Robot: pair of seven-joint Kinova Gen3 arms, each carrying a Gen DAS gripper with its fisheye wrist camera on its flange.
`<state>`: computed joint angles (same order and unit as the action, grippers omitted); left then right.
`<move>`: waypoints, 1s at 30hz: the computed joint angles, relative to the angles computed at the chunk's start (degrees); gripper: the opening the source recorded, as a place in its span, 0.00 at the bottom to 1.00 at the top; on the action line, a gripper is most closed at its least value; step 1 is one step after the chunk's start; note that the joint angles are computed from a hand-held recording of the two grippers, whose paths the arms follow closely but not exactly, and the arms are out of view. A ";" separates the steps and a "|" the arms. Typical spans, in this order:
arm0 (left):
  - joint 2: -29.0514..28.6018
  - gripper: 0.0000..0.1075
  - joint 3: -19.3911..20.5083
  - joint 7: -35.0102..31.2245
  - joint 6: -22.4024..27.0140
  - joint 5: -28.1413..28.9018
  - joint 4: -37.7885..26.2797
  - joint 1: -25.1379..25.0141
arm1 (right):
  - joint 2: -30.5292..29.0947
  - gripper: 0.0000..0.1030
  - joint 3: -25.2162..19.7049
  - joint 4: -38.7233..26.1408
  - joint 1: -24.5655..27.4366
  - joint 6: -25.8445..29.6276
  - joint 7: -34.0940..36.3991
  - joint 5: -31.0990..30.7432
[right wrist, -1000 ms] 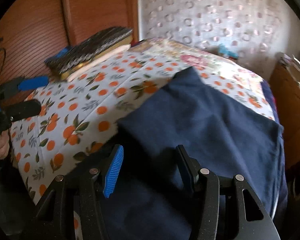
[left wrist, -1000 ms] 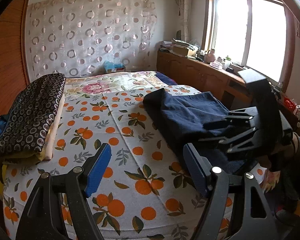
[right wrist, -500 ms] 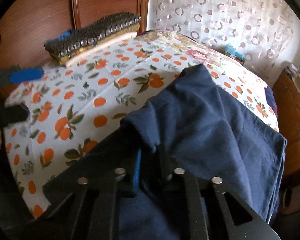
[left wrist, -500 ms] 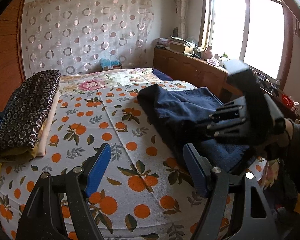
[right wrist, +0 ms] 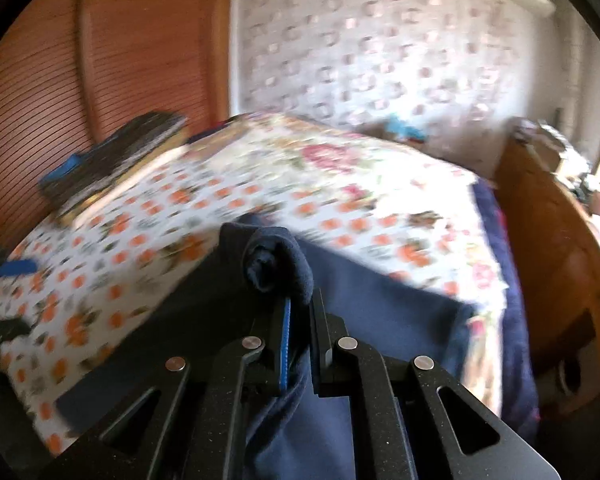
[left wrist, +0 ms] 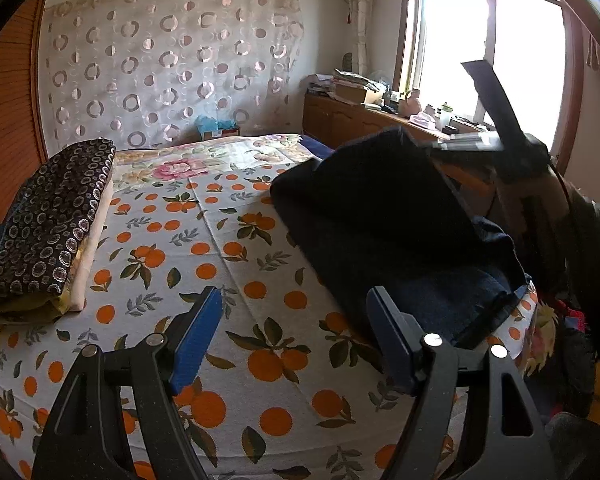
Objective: Fold small clothes
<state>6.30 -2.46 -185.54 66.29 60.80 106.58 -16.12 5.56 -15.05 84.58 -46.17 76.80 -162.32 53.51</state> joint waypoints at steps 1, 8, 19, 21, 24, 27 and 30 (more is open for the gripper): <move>-0.01 0.70 0.02 0.00 0.01 -0.06 0.05 0.03 | 0.11 0.07 0.45 -0.34 0.30 0.97 -0.33 0.46; 0.05 0.70 0.20 0.35 -0.44 -0.58 0.19 0.45 | 2.20 0.07 3.19 -1.75 4.31 7.36 -3.24 -0.76; -0.19 0.70 0.67 0.56 -0.55 -1.62 0.71 1.48 | 5.07 0.31 4.96 -2.19 0.45 10.80 -7.81 -3.21; -0.28 0.70 0.85 0.91 -0.50 -2.24 0.72 1.88 | 3.32 0.41 3.27 0.07 -1.53 11.29 -10.10 -2.96; -0.71 0.70 1.03 0.64 -0.33 -2.79 1.05 2.41 | 0.43 0.41 -1.37 4.69 -3.38 12.15 -15.40 -3.50; -0.80 0.70 1.10 0.92 0.37 -3.22 1.12 2.89 | -1.15 0.41 -3.56 7.31 -6.27 13.48 -19.11 -4.21; -1.02 0.70 1.33 1.26 0.59 -4.09 1.30 3.57 | -1.56 0.41 -6.54 9.48 -9.22 15.82 -25.66 -4.26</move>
